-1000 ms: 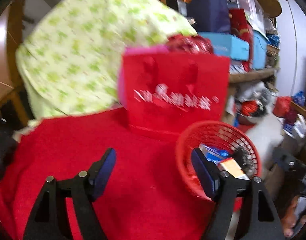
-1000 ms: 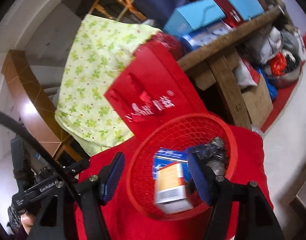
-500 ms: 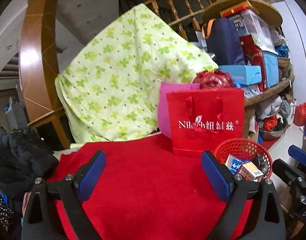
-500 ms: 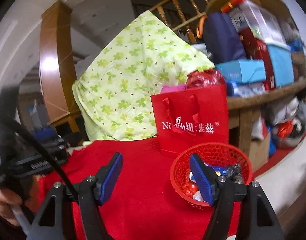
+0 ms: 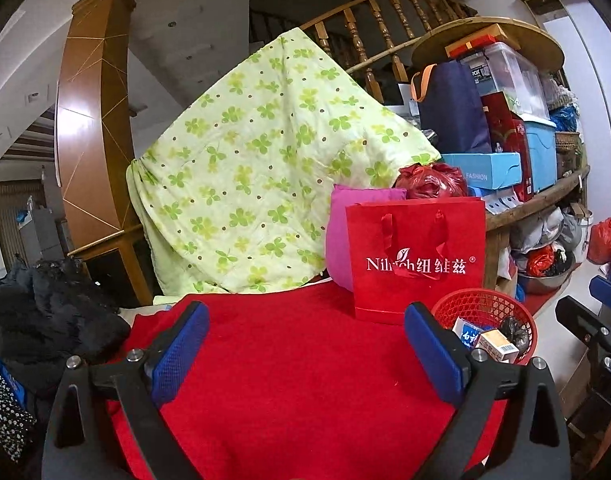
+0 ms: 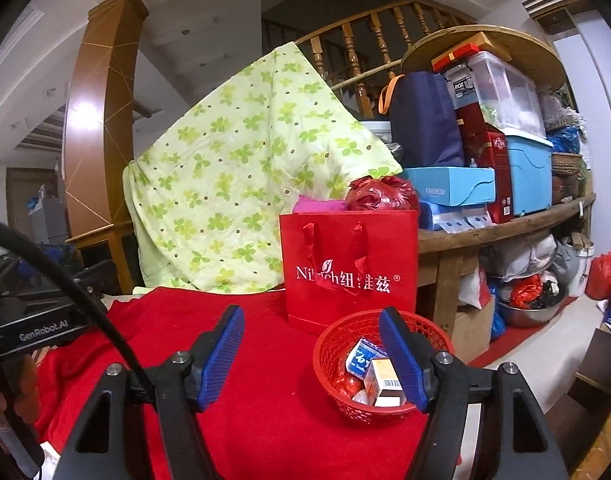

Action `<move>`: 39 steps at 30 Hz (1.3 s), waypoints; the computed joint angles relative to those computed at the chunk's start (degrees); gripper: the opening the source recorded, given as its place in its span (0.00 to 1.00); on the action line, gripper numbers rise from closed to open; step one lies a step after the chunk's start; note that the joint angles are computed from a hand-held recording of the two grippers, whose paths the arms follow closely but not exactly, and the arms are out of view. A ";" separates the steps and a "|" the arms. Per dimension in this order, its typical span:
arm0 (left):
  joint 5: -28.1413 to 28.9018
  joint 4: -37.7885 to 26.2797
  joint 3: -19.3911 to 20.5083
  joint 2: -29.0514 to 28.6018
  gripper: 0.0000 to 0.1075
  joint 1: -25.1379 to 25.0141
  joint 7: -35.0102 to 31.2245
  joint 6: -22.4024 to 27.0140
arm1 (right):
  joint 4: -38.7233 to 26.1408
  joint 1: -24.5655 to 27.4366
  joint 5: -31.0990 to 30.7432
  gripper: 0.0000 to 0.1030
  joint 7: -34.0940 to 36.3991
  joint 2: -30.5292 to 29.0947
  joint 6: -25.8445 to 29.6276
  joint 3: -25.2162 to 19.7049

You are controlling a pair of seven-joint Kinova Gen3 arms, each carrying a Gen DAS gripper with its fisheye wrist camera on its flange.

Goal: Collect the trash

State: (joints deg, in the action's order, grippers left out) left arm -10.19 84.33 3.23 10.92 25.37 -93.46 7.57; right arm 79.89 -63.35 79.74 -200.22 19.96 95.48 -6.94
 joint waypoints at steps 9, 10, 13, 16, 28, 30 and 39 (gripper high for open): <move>-0.94 2.89 -1.15 -2.29 0.92 0.14 1.19 -1.01 | -3.41 -2.47 0.48 0.75 0.64 1.81 2.74 0.65; -1.25 3.05 -1.44 -2.43 0.92 0.37 1.42 -0.95 | -3.78 -2.67 0.42 0.75 0.95 2.00 2.84 0.82; -2.06 3.41 -1.56 -2.72 0.93 0.43 1.88 -0.83 | -4.13 -3.18 0.22 0.75 1.01 2.22 2.89 1.31; 0.91 3.42 3.08 -2.99 0.93 -4.07 -1.82 0.65 | -4.98 -3.57 -0.26 0.75 1.54 2.69 3.09 1.58; 4.18 4.40 4.15 -3.46 0.93 -6.07 -5.31 1.51 | -6.25 -5.13 -3.04 0.75 1.36 4.09 5.14 2.49; 5.20 4.45 5.19 -3.50 0.93 -7.10 -6.54 1.89 | -6.26 -5.07 -3.58 0.75 1.30 4.11 5.35 2.59; 3.29 4.42 3.90 -3.42 0.93 -5.52 -5.31 2.57 | -5.78 -4.89 -3.85 0.75 1.02 3.93 5.09 2.56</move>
State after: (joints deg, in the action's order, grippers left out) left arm -6.91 88.76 7.14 7.50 19.85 -98.78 10.15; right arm 74.11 -68.24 75.89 -199.21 23.89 100.57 -4.38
